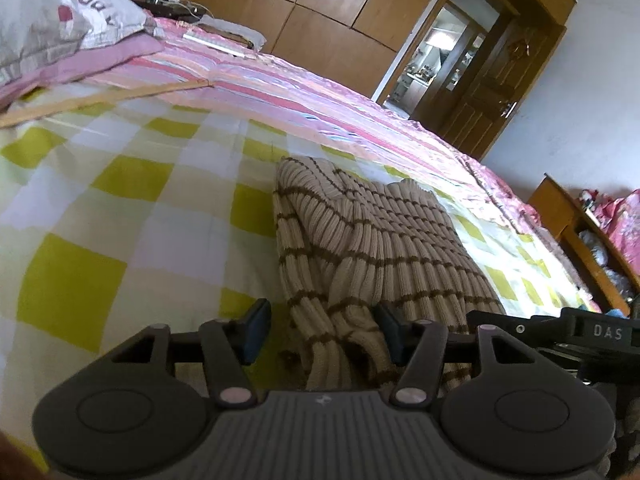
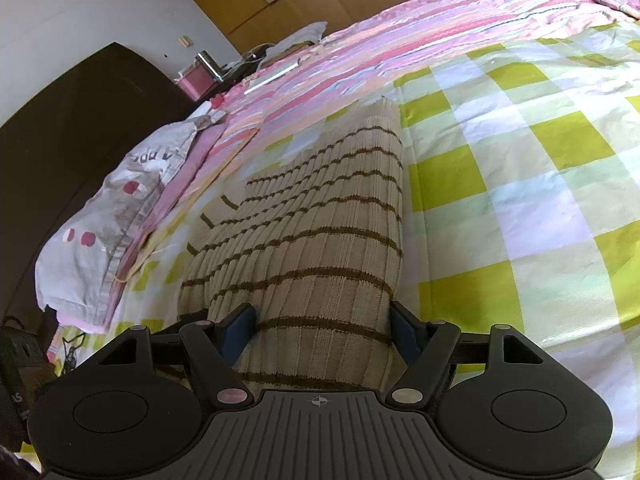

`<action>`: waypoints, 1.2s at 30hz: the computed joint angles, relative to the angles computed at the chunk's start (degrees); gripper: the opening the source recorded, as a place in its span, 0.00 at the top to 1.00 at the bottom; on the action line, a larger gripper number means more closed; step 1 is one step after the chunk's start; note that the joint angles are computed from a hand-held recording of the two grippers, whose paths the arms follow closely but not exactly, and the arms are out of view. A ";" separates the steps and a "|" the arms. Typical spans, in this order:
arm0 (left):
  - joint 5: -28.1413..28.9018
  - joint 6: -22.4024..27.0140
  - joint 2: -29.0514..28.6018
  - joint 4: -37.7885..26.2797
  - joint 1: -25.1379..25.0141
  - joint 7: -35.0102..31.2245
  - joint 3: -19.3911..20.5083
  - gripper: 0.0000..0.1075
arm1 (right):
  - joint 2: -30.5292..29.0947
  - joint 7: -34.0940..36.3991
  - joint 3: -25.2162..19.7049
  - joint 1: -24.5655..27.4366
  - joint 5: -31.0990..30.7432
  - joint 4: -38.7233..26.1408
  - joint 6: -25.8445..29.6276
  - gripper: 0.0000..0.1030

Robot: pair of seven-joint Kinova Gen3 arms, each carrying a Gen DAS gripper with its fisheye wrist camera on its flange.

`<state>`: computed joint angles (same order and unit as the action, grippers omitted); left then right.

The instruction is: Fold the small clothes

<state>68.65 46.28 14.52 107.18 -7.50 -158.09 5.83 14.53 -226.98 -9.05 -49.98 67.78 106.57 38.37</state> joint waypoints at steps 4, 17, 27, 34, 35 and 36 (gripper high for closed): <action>-0.47 5.30 1.59 -1.17 -1.89 2.51 -0.15 0.53 | -0.84 0.87 -0.29 0.09 -0.61 0.27 -0.36 0.48; -10.84 14.92 -9.81 7.64 -0.38 5.98 -3.89 0.56 | -10.53 12.66 -6.60 1.24 -14.24 6.45 -0.69 0.53; -11.46 8.36 -19.77 10.57 3.11 7.59 -7.19 0.56 | -10.76 16.43 -11.70 -1.82 -12.85 2.43 14.59 0.47; -8.14 -1.92 -17.79 8.89 7.75 6.84 -5.47 0.56 | -6.32 18.04 -8.76 -1.98 -8.16 -0.29 16.41 0.51; -8.70 -4.13 -16.91 8.37 8.65 7.18 -4.59 0.56 | -5.74 18.59 -8.10 -1.72 -8.48 -0.63 15.87 0.53; -8.82 -6.22 -15.87 8.01 9.56 7.39 -3.78 0.56 | -5.00 18.76 -7.40 -1.49 -8.69 -0.99 15.36 0.59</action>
<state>59.83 40.06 -1.35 115.18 2.05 -150.70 2.05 9.54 -208.22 -16.45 -51.46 59.08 105.58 53.73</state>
